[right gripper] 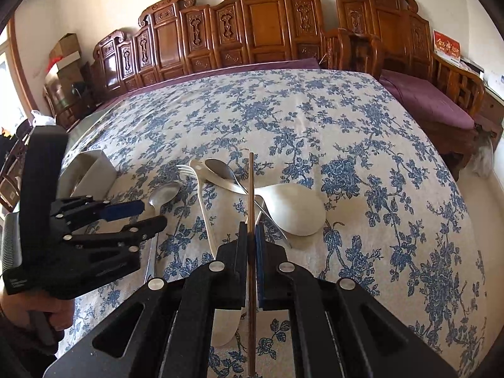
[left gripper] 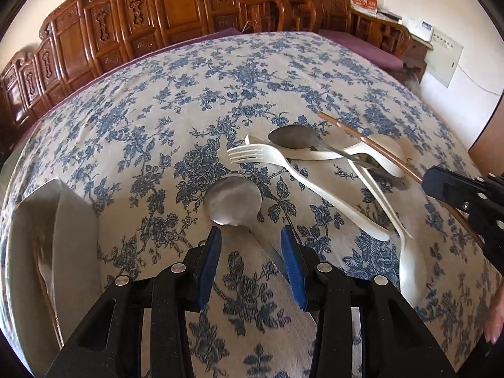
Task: Organize utensils
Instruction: 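Grasp a metal spoon with the left tool while the right tool holds the chopstick, then carry the metal spoon with the left tool into the tray and release it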
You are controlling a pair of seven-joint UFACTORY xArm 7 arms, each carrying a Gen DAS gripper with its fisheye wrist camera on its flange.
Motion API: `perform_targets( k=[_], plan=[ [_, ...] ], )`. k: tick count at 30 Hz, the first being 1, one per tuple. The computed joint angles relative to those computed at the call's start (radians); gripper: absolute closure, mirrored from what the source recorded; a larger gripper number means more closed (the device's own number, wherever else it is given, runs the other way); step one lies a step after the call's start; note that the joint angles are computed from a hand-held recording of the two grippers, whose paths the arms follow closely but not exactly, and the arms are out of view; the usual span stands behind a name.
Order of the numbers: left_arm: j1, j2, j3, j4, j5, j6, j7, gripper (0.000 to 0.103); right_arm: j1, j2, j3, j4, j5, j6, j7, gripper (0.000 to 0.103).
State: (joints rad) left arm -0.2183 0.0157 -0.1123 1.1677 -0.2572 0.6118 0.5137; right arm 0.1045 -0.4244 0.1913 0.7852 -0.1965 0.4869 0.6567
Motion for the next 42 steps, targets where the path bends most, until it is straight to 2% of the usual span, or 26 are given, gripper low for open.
perform_targets(
  k=[3, 5, 7, 12, 16, 26, 42],
  plan=[
    [-0.001, 0.009, -0.002, 0.005, 0.002, -0.001, -0.011, 0.07, 0.004, 0.001, -0.005, -0.001, 0.008, -0.008, -0.002, 0.097],
    [0.001, 0.007, -0.002, 0.006, -0.02, 0.007, -0.002, 0.077, 0.006, 0.004, -0.004, 0.001, 0.009, -0.01, -0.004, 0.097],
    [0.002, 0.004, -0.001, 0.005, -0.013, 0.014, -0.01, 0.089, 0.007, 0.007, -0.004, 0.004, 0.01, -0.011, -0.006, 0.097],
    [0.008, -0.018, 0.007, -0.019, 0.028, 0.001, -0.009, 0.098, 0.013, 0.014, -0.002, 0.009, 0.017, -0.012, -0.007, 0.097],
    [0.021, -0.041, 0.02, -0.039, 0.026, 0.009, 0.003, 0.098, 0.014, 0.026, 0.018, 0.025, -0.003, 0.001, 0.01, 0.097],
    [0.035, -0.15, 0.06, -0.08, -0.062, 0.045, 0.103, 0.098, 0.039, 0.054, 0.047, 0.066, -0.043, 0.007, 0.048, 0.097],
    [0.079, -0.195, 0.124, -0.032, -0.136, 0.105, 0.179, 0.098, 0.088, 0.072, 0.076, 0.116, -0.098, 0.002, 0.103, 0.097]
  ],
)
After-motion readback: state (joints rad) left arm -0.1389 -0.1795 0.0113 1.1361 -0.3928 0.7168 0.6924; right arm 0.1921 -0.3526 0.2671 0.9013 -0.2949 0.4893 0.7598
